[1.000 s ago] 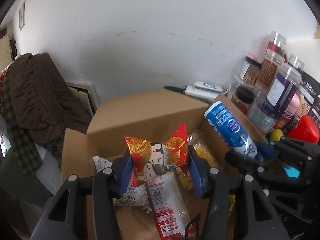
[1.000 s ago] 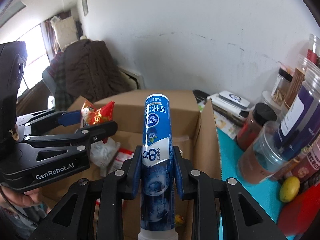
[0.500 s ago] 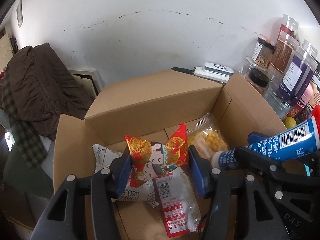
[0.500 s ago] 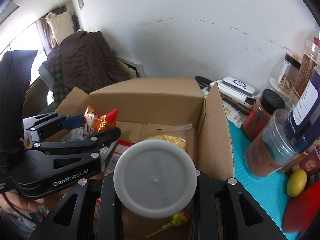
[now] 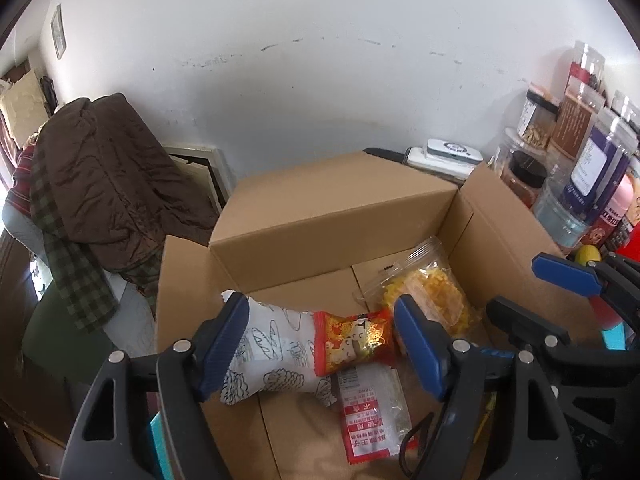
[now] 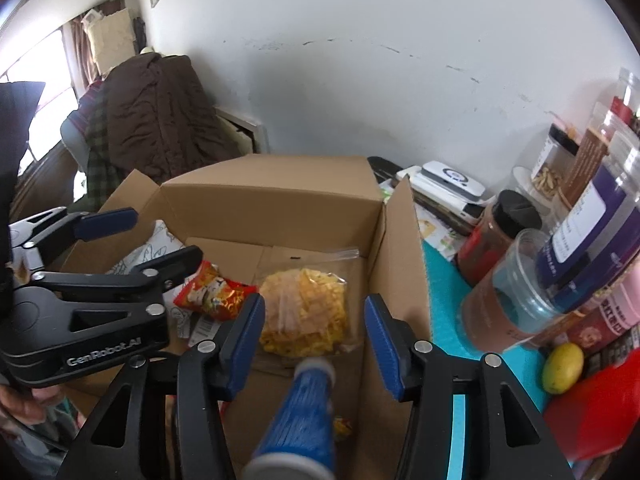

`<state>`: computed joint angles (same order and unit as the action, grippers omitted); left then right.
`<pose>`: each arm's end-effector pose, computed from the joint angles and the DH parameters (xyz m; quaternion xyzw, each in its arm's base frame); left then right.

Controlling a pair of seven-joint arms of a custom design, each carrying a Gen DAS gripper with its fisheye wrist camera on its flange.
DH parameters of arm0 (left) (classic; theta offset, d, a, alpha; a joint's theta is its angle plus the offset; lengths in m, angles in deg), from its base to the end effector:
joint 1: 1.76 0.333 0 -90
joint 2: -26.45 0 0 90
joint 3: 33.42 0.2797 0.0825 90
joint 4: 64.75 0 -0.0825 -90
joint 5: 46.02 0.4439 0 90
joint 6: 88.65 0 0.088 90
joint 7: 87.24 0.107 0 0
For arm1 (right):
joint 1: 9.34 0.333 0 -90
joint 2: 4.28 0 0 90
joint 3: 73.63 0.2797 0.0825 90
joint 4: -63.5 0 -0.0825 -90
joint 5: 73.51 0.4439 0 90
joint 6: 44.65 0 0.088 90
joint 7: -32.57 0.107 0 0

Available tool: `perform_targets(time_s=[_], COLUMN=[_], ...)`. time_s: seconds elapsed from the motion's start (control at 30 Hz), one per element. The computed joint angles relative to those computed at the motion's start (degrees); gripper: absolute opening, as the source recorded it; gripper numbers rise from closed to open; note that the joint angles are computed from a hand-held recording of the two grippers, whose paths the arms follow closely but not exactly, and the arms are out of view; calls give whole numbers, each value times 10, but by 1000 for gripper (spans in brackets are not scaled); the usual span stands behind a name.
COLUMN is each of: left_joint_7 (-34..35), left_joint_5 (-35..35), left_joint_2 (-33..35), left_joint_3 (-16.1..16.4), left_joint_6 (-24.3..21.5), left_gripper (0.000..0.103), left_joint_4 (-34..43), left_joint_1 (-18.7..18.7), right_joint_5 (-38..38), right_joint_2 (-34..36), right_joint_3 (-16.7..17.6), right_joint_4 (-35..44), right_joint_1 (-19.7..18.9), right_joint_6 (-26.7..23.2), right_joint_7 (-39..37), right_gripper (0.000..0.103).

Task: Organize snacks
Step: 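Carry the candy bag and blue tube into the box and open both tools, then withdraw both tools from the box back over the table snacks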

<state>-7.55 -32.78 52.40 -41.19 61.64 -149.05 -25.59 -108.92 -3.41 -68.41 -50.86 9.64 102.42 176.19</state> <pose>0.6682 -0.3969 0.4492 -0.4800 0.8048 -0.2880 0.1972 0.5923 0.2760 0.4498 -0.6348 0.6903 -0.2548 0.2358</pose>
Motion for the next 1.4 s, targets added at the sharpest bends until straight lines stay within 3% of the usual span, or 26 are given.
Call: perform_targets(time_s=[0.5, 0.83, 1.1, 1.4], left_joint_7=[-18, -4, 46, 146], left_joint_5=[1, -30, -105, -225], left_joint_2=[-129, -245, -344, -448], left_joint_3=[-15, -45, -65, -56], left_joint_6=[67, 125, 163, 182], left_gripper=[75, 75, 75, 75], left_joint_4=[-124, -234, -329, -432], left_joint_1=[24, 59, 78, 57], right_joint_5=[-63, -114, -135, -132], right_joint_2=[-71, -145, -214, -285], right_joint_3=[27, 62, 95, 132], right_joint_4=[-16, -53, -94, -147], right_joint_1=[6, 2, 1, 10], right_joint_6=[-36, -48, -63, -84], right_joint_7=[37, 85, 123, 155], right_gripper=[57, 57, 57, 63])
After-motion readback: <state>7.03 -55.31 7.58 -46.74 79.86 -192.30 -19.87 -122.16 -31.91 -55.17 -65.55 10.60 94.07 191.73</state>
